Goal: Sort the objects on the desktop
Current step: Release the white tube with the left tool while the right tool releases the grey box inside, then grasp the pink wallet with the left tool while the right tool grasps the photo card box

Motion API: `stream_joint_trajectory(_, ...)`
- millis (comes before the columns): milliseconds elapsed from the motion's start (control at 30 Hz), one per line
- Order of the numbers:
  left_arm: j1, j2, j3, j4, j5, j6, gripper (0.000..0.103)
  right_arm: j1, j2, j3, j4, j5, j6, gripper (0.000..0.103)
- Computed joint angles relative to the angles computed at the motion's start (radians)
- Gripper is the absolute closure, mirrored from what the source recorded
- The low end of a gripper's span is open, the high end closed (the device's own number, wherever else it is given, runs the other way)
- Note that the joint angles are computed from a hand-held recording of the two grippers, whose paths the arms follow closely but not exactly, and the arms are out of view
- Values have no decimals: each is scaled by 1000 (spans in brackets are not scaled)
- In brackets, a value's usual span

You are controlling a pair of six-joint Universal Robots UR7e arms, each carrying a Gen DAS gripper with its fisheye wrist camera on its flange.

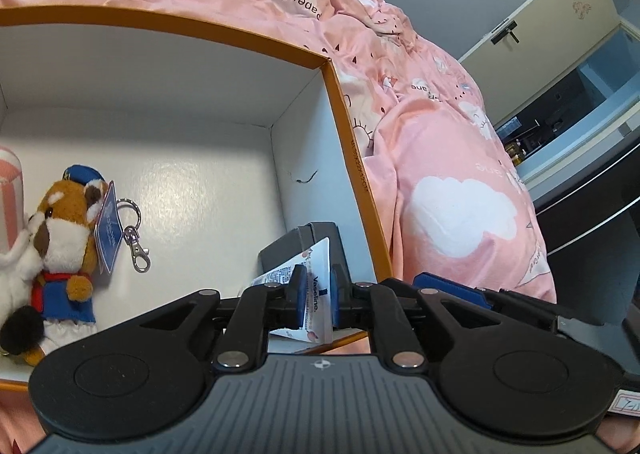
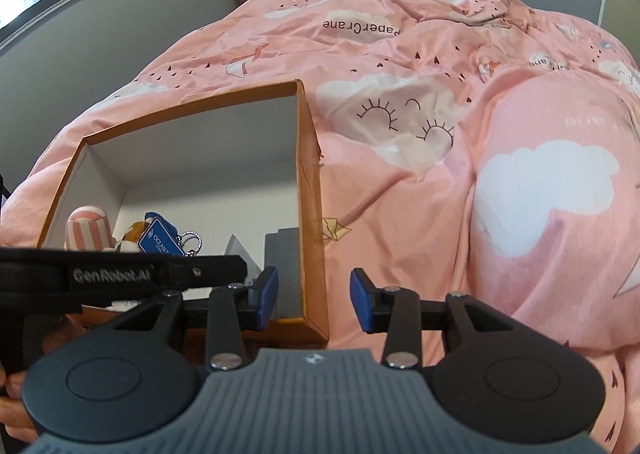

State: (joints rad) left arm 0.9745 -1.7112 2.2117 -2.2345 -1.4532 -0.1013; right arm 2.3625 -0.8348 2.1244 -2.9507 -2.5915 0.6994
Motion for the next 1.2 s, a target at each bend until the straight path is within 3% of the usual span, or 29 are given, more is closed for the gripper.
stream_joint_trajectory(67,-2,0,0,0,0,3,78,3,-2,8,-10,0,5,60)
stream_joint_trajectory(200,-5,-2,-2,5,3,12,73,10,-3,27,-53,5,-6,59)
stream_joint_trajectory(433,-45,-57,7,3,52,48,72,43,-17,61,-104,8,-11,59)
stream_joint_trajectory(733,-136,-219,6,141,91,247,70,84,4,83,-107,84,-14,60)
stream_joint_trajectory(967,-228,-358,70,288,227,410,68,69,67,77,-83,151,55,60)
stream_joint_trajectory(1133,-276,-422,136,350,326,491,65,57,81,79,-91,169,45,60)
stream_joint_trajectory(1200,-285,-444,157,362,341,541,52,51,81,83,-99,175,43,60)
